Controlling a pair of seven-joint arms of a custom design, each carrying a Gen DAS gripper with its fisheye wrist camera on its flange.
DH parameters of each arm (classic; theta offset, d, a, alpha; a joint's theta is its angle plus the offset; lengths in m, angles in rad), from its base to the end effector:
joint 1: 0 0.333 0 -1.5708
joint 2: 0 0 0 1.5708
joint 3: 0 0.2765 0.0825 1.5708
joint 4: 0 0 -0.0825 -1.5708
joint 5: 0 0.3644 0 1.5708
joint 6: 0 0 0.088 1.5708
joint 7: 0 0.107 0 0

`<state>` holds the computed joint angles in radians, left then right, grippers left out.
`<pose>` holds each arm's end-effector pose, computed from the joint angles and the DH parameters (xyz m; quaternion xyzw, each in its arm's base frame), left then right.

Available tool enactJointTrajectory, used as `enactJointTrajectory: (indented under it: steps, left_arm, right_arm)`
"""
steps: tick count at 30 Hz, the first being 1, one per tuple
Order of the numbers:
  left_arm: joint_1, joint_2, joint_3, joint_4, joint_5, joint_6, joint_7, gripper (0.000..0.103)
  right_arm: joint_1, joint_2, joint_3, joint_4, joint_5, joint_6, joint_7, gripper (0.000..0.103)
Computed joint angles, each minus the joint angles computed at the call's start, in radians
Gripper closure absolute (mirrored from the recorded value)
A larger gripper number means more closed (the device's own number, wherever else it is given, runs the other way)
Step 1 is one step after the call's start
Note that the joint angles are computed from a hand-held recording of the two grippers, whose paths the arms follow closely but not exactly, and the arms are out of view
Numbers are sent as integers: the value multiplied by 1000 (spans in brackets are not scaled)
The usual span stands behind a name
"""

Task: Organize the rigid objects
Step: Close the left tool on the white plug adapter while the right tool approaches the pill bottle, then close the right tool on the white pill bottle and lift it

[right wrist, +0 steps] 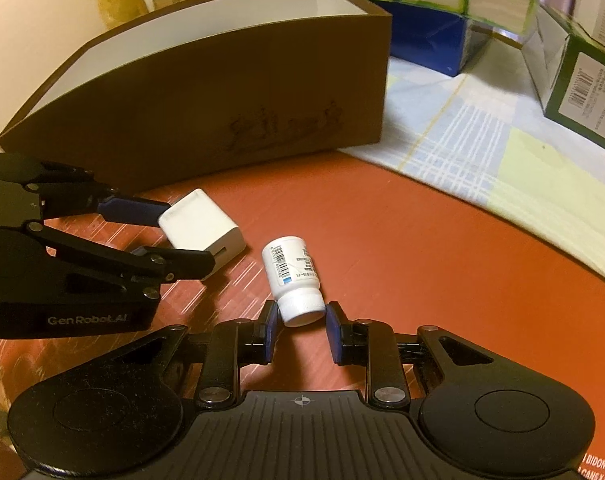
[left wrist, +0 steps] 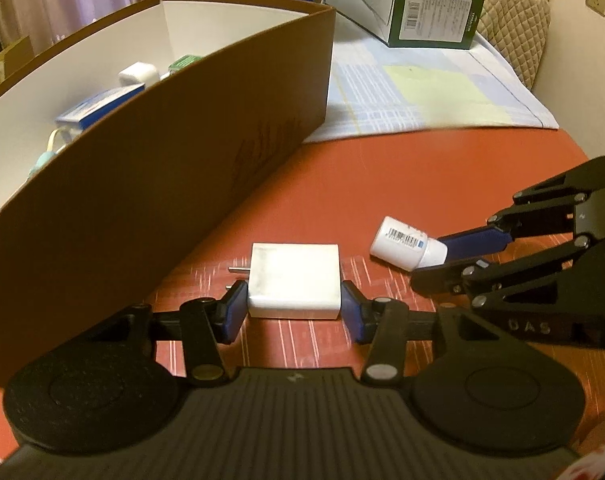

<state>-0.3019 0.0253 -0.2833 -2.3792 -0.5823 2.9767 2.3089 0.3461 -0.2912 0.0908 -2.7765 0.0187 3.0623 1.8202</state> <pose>0.4537 -0.2548 0.3432 -0.3707 0.8794 -0.2732 0.1212 0.3813 0.1749 0.3411 -0.7340 0.6168 -0.1303 0.2526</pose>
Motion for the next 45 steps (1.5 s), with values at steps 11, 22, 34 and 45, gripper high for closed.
enactJointTrajectory:
  steps: [11,22,34,45]
  left_arm:
    - [-66,-169,69,-177,-15,-12,-36,58]
    - [-108,-199,104,-215,70,-3,-163,58]
    - [-110,-159,103,-182,132,31,-222,56]
    - [-105,-122,90,-156,122,47,-178,58]
  right_arm:
    - [106,-87,-58,-82,79,-11,-75,80]
    - [185,-120,-112,-116,156,-4,-156,79]
    - [175,-79,-97,-89,152,23,-204,68]
    - [172,-36,-84,-68,125,58,-232,69]
